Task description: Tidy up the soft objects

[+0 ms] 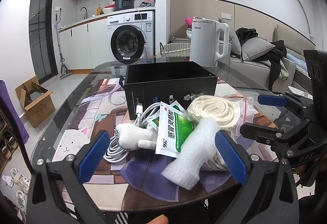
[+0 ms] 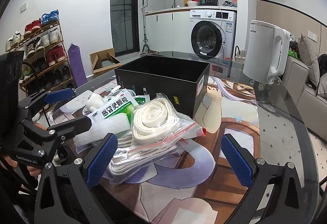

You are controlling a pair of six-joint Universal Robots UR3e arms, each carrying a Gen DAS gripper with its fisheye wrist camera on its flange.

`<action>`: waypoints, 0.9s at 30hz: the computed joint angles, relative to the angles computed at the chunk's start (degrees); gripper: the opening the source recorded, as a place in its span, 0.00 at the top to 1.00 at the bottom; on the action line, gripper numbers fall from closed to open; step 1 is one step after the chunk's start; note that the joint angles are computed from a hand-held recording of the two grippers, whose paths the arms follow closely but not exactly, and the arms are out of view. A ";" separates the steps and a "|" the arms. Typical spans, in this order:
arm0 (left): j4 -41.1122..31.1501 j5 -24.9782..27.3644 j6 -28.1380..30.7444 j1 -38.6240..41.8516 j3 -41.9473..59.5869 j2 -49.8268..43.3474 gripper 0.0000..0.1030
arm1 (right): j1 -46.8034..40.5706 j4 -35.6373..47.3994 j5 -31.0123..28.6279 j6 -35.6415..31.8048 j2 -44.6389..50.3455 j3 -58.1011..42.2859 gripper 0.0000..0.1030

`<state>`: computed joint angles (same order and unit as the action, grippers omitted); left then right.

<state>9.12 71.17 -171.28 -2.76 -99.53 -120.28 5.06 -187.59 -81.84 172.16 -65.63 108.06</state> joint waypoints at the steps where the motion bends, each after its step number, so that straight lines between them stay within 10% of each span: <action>1: 0.00 0.00 0.00 0.00 0.00 0.00 0.00 | 0.10 -0.30 -0.17 0.02 0.13 0.03 0.00; 27: -4.71 -1.54 0.73 0.87 2.66 -0.44 0.00 | 1.04 7.46 -3.09 -4.28 -1.37 -4.25 0.00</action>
<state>4.41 69.63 -170.55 -1.89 -96.87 -120.72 6.11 -180.14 -84.92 167.88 -66.99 103.81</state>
